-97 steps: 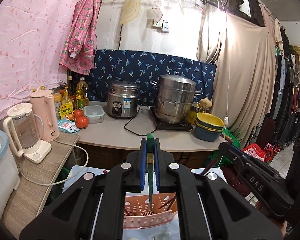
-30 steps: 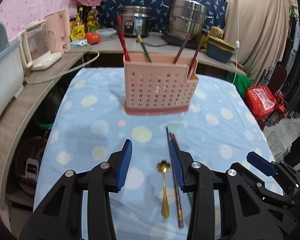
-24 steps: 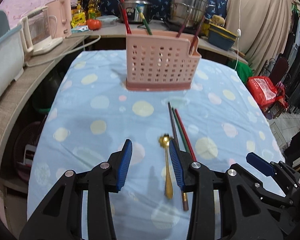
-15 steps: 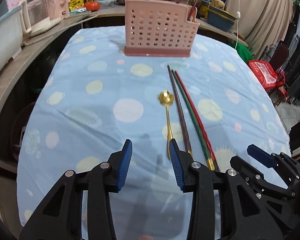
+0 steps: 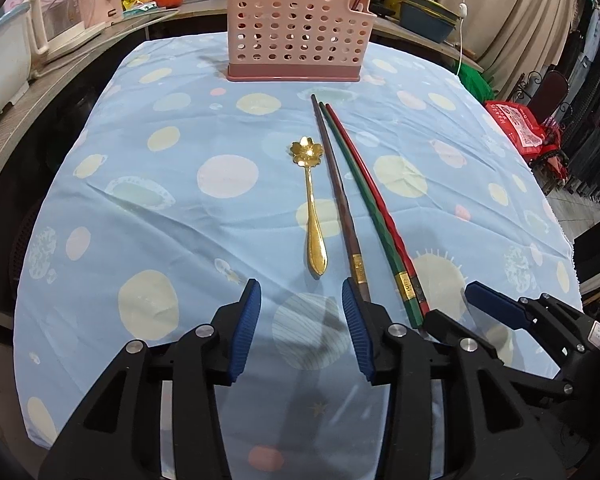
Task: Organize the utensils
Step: 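Move both tools back down over the remaining utensils on the cloth, then close the right tool on the red chopstick while the left closes on the gold spoon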
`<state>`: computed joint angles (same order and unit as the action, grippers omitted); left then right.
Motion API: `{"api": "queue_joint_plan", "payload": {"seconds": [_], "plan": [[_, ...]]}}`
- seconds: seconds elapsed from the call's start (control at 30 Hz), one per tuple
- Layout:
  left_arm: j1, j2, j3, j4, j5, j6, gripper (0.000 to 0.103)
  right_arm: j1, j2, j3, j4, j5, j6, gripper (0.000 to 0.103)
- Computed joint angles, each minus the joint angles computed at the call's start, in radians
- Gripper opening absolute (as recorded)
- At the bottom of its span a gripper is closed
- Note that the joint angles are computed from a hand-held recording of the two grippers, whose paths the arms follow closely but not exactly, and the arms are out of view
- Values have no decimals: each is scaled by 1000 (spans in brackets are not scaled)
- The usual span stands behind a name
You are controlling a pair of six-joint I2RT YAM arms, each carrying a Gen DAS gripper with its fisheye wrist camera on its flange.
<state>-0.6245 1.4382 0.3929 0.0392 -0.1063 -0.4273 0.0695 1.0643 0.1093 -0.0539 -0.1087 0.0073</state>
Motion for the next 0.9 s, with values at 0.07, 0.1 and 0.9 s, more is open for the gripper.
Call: {"api": "queue_joint_plan", "payload": {"seconds": [0.07, 0.1, 0.9], "plan": [[3, 1, 1, -1, 1, 2, 40, -1, 16, -2, 17, -1, -1, 45], [5, 2, 1, -1, 1, 2, 40, -2, 17, -2, 19, -1, 1, 45], [-8, 82, 38, 22, 42, 7, 40, 47, 224, 50, 186, 46, -4, 7]]}}
